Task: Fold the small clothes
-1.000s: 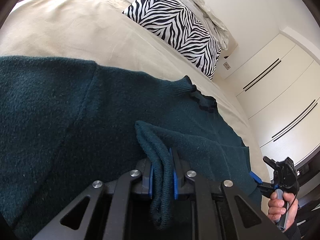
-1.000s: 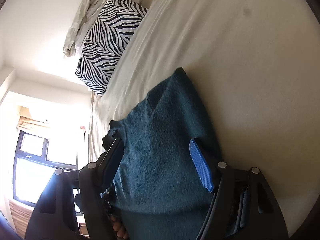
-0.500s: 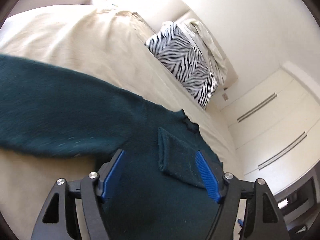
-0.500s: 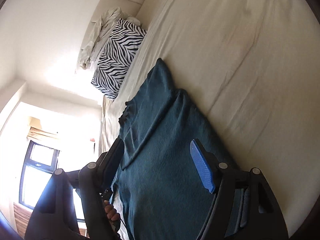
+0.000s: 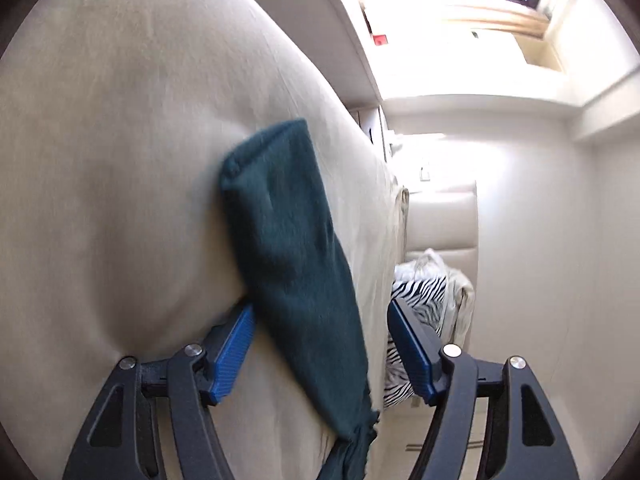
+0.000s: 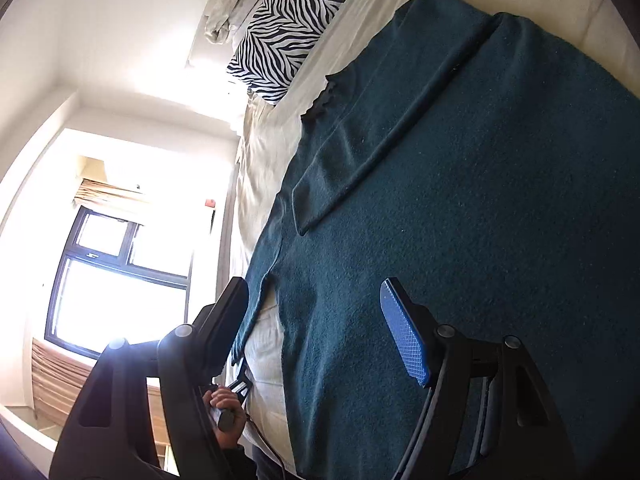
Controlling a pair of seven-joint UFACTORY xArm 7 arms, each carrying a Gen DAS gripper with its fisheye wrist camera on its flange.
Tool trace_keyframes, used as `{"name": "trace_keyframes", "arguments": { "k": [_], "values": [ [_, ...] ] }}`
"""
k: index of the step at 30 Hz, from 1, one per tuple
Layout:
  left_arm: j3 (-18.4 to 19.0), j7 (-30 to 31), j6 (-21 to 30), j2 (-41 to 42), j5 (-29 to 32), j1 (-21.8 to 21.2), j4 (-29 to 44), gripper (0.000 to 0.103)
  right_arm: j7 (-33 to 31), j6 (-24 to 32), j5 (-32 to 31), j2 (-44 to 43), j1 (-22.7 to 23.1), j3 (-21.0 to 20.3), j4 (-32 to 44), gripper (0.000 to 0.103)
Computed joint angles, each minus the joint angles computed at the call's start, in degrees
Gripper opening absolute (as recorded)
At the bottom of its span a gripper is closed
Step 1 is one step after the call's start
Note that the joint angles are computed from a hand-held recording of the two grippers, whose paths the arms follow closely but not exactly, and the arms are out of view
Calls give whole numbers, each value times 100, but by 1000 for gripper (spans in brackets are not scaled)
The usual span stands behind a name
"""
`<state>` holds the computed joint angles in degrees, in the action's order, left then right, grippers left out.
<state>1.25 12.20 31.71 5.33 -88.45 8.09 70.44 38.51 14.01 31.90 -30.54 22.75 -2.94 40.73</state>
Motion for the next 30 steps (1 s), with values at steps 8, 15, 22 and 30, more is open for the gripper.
{"name": "trace_keyframes", "arguments": {
  "k": [8, 15, 22, 30],
  "values": [
    [-150, -705, -99, 376, 967, 76, 528, 8, 378, 226, -338, -385, -405, 196, -233, 69],
    [-871, -746, -326, 184, 3667, -1221, 1479, 8, 505, 60, -447, -763, -418, 69, -668, 69],
    [-1543, -1097, 27, 852, 6175, -2897, 2114, 21, 598, 175, -649, -1273, -649, -82, -1075, 69],
    [-1750, 16, 109, 429, 5467, -2657, 1268, 81, 26, 823, -908, -798, -718, -335, -609, 69]
  ]
}}
